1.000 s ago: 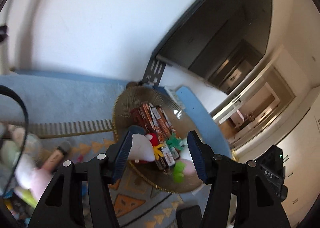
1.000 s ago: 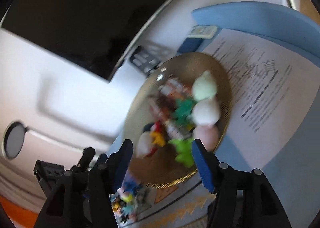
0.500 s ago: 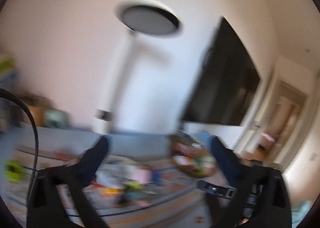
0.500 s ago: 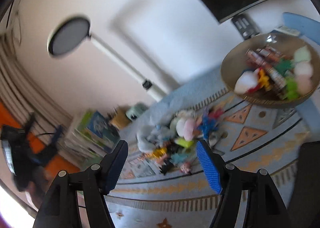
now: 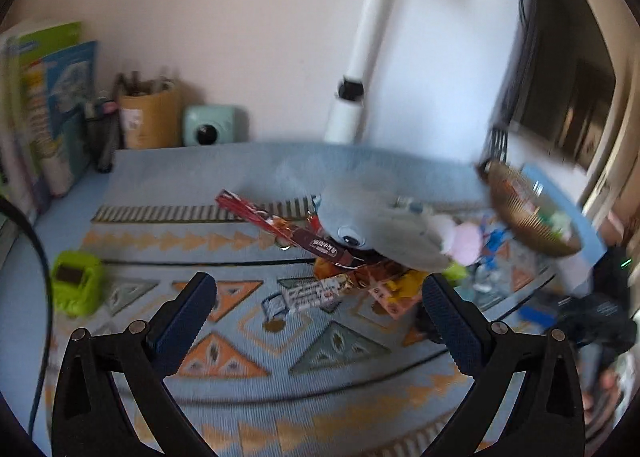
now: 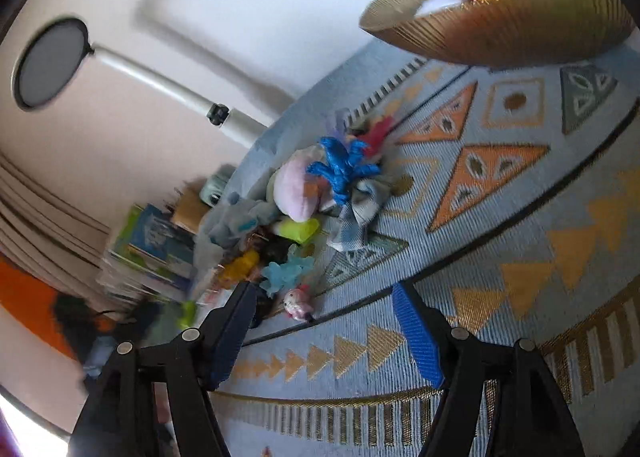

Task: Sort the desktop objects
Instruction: 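Grasp the white-orange printed snack package with the left tool and lift it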

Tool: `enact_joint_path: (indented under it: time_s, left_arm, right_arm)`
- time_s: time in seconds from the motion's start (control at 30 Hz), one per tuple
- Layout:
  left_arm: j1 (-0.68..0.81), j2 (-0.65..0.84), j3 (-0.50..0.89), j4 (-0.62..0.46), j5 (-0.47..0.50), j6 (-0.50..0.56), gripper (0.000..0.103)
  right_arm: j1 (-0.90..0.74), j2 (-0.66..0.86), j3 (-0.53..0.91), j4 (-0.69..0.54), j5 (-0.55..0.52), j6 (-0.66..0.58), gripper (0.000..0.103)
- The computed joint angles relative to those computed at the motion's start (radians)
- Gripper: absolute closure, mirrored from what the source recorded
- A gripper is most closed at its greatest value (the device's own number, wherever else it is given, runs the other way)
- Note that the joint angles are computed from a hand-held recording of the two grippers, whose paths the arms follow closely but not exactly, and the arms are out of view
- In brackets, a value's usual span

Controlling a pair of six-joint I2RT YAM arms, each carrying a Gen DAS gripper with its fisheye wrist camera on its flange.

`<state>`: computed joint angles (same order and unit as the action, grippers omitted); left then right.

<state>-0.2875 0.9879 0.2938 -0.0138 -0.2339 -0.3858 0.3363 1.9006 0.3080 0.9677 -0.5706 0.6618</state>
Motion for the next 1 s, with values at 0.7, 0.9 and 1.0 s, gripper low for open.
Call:
enact_joint_path:
  time_s: [0.7,0.9,1.0]
  left_arm:
    - [-0.188,0.196,0.012,-0.011,0.157,0.006,0.087]
    - [-0.318,0.021,-0.045,-0.188,0.094,-0.166,0.086]
    - [-0.307,0.065,-0.053,-0.13,0.07,-0.186,0.072]
  right_arm:
    - [0.079,-0.096,0.029,-0.203,0.106,-0.084,0.033]
    - [0.088,-0.097,0.034,-0.202,0.111,-0.069,0.033]
    - [0.086,-0.1,0.031,-0.204,0.111,-0.073,0.033]
